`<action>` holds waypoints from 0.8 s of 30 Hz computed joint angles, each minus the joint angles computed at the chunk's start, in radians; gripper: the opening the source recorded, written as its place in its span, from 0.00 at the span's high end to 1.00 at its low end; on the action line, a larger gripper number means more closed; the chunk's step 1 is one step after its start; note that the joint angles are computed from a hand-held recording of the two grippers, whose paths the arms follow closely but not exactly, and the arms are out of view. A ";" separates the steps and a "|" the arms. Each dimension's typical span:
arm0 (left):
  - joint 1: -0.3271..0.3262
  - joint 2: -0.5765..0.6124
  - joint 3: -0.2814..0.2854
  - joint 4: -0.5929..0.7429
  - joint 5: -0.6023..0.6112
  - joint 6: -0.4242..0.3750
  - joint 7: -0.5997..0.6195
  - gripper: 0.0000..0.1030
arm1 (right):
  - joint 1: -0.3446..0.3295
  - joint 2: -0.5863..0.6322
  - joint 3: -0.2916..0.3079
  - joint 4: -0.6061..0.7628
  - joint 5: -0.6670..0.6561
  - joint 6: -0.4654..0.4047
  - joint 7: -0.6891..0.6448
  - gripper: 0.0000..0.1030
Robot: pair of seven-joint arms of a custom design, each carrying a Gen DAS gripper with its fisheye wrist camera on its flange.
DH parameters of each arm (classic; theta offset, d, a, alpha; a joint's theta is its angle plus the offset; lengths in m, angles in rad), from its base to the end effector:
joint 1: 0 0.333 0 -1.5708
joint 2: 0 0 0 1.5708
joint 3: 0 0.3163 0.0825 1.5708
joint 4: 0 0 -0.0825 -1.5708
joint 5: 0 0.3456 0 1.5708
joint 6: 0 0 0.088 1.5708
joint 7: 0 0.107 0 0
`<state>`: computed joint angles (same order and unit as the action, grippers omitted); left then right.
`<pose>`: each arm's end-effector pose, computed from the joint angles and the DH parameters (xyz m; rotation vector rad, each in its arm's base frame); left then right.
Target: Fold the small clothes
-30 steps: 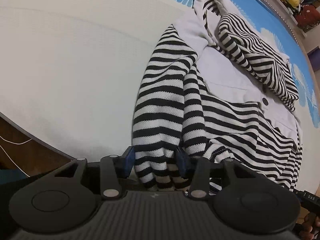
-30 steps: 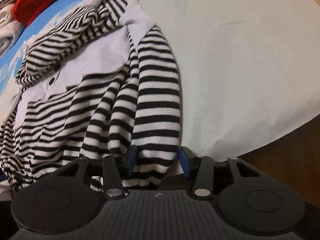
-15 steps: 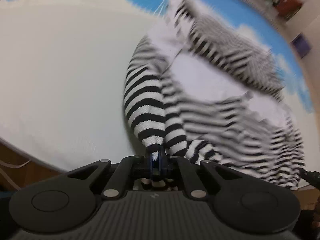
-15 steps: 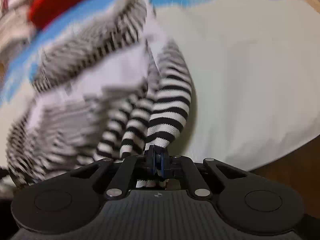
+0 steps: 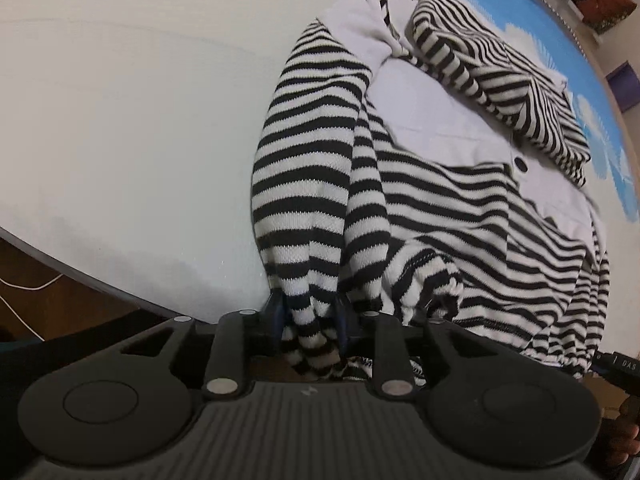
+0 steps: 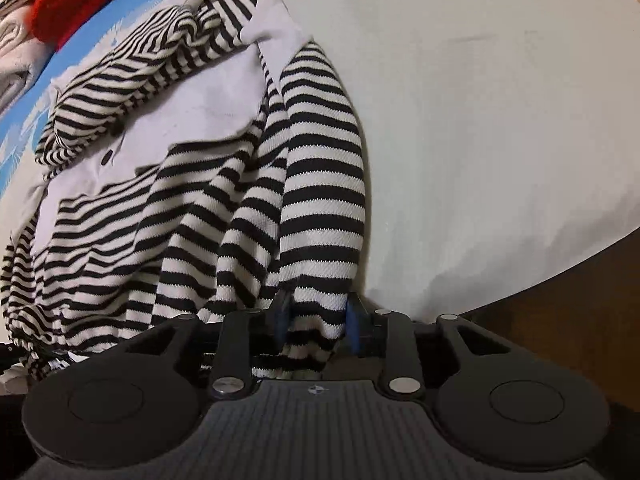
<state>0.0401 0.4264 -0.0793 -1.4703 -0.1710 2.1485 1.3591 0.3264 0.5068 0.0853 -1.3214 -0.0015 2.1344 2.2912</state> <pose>0.6712 -0.0240 0.4742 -2.4536 1.8879 -0.4884 0.6440 0.2661 0.4867 -1.6522 2.3007 -0.0427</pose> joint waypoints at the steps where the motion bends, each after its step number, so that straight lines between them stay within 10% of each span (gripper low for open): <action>1: -0.002 0.002 0.001 0.001 0.005 0.000 0.002 0.73 | 0.002 0.009 0.001 0.015 -0.003 -0.012 -0.005 0.70; 7: -0.009 -0.003 0.002 -0.008 0.022 0.007 0.011 0.75 | 0.005 0.013 0.001 0.027 -0.013 -0.029 -0.038 0.70; 13: -0.027 -0.041 0.005 -0.063 0.058 0.088 0.027 0.94 | 0.001 -0.014 0.004 -0.014 -0.003 0.030 -0.059 0.94; 24: 0.003 -0.236 -0.028 -0.176 -0.045 0.269 0.268 0.95 | 0.000 -0.221 -0.008 -0.189 -0.073 0.335 -0.028 0.96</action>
<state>0.0431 0.1905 -0.1068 -1.6464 -0.2156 2.4172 1.6276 0.3264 0.2859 0.0769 -1.5107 -0.0747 2.4693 2.2629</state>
